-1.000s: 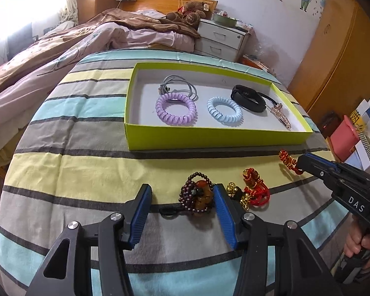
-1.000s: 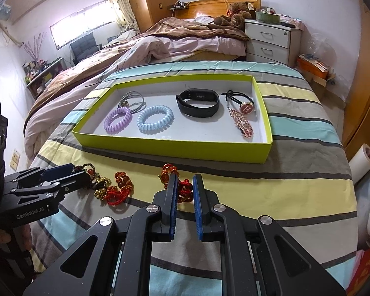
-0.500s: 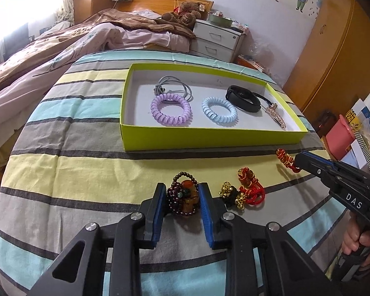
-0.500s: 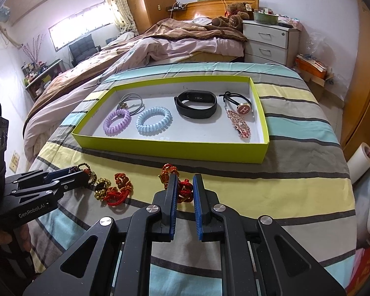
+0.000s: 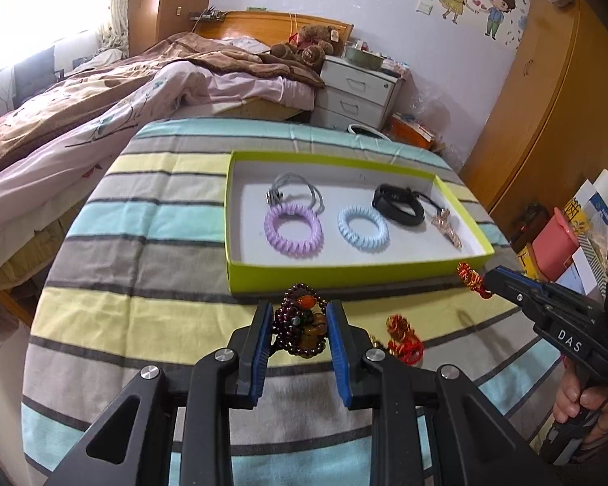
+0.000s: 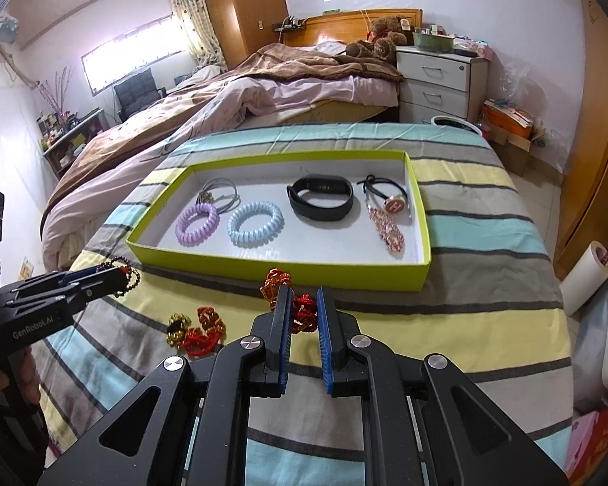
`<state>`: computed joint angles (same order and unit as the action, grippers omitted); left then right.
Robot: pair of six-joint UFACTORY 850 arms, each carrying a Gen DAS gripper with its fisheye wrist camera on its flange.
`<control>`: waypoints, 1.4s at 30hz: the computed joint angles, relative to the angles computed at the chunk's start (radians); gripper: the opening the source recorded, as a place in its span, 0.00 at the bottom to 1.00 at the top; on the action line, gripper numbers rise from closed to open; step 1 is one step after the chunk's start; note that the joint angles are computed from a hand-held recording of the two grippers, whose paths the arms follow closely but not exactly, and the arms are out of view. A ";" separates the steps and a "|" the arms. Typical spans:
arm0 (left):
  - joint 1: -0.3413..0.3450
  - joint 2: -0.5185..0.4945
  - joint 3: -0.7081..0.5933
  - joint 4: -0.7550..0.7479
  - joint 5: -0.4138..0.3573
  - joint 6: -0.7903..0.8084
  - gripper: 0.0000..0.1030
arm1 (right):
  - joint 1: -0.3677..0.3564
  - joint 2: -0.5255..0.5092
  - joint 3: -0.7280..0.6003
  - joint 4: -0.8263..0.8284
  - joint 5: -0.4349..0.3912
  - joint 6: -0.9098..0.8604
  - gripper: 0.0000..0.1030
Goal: Organize jewelry
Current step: 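Carry the beaded bracelet and red knotted charm into the box, then open both tools to release the bracelet and red charm in the box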
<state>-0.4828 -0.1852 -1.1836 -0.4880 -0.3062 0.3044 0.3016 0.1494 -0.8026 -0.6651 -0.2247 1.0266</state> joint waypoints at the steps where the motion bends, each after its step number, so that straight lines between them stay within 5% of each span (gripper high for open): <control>1: 0.000 -0.004 -0.009 0.009 0.000 -0.005 0.26 | -0.002 0.000 -0.003 -0.009 0.000 0.009 0.12; 13: 0.002 -0.098 -0.161 -0.009 -0.041 0.035 0.26 | -0.033 -0.057 -0.078 -0.080 -0.036 0.045 0.12; 22: -0.006 -0.202 -0.271 -0.002 -0.094 0.018 0.26 | -0.074 -0.126 -0.134 0.028 -0.045 -0.102 0.12; 32: -0.031 -0.278 -0.326 0.077 -0.131 -0.052 0.27 | -0.113 -0.187 -0.166 0.194 -0.056 -0.287 0.12; 42: -0.040 -0.291 -0.333 0.135 -0.128 -0.103 0.27 | -0.116 -0.199 -0.169 0.147 -0.074 -0.259 0.12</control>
<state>-0.5226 -0.4765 -1.5169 -0.3533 -0.4339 0.2011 0.1854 -0.0501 -0.9720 -0.5180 -0.2985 0.7675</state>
